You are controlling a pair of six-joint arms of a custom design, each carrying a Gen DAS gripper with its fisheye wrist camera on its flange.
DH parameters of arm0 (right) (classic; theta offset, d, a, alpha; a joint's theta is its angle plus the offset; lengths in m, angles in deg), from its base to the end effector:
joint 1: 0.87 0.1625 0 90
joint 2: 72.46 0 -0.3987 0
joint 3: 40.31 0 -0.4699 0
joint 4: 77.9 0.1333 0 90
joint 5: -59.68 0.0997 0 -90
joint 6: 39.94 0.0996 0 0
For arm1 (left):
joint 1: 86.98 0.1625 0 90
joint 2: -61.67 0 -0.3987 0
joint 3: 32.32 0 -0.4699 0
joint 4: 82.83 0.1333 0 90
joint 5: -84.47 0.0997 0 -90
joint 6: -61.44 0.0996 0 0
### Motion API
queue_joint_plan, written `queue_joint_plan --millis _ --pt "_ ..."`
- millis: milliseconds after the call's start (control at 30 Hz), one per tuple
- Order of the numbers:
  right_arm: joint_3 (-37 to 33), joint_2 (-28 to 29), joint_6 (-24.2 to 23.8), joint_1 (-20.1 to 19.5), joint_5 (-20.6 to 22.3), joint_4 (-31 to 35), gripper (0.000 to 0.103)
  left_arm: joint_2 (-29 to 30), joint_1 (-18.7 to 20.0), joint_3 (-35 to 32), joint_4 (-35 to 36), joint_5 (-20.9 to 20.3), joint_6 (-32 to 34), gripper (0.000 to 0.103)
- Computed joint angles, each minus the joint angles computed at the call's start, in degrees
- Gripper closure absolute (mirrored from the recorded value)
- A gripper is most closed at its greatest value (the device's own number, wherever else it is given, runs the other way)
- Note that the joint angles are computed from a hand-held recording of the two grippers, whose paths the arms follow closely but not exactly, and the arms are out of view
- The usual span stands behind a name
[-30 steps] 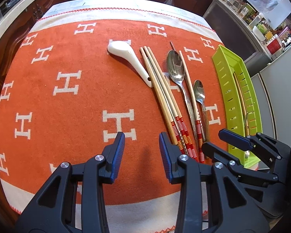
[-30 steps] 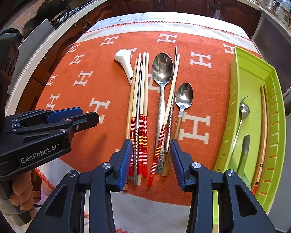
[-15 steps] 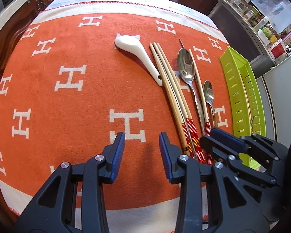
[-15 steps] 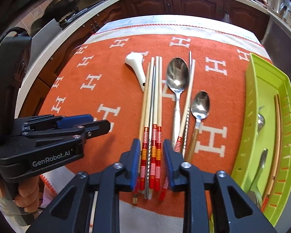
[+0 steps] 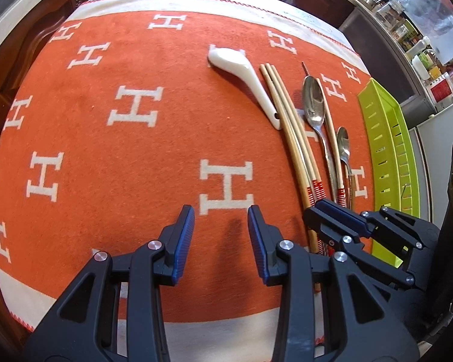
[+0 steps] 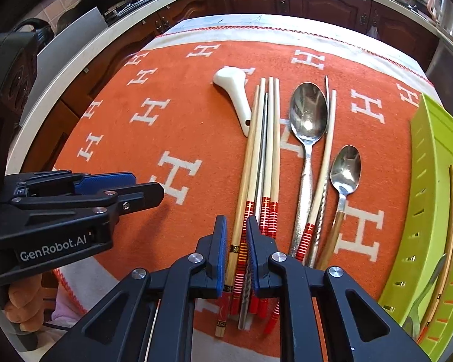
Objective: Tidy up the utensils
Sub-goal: 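Grasp a wooden chopstick with the right tool and lift it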
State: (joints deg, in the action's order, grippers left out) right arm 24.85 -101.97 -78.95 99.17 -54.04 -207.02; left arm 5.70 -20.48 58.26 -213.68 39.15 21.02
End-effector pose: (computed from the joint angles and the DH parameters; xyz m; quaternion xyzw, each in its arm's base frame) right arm 0.2372 -0.8048 0.0000 0.4004 -0.8925 -0.0227 0.2063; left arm -0.0993 -0.7383 0.1665 -0.1563 0.9105 -0.2436 0.2954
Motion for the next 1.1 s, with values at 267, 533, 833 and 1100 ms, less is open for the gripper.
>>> queue_joint_plan --millis 267,533,833,1100 --pt "0.2 0.6 -0.9 0.5 -0.9 -1.5 0.090 -1.4 0.4 1.6 -0.4 -0.5 -0.8 0.070" --pt "0.6 1.0 -0.8 0.7 -2.2 -1.0 0.090 -2.7 0.8 3.4 -1.7 -0.8 -1.0 0.070" --pt "2.9 1.2 -4.8 0.9 -2.8 -8.0 0.090 -3.6 0.9 4.6 -2.2 -1.4 -1.2 0.070" --pt "8.1 0.9 -10.7 1.7 -4.7 -21.1 0.094 -3.0 0.9 3.7 -1.2 -0.9 -1.2 0.070"
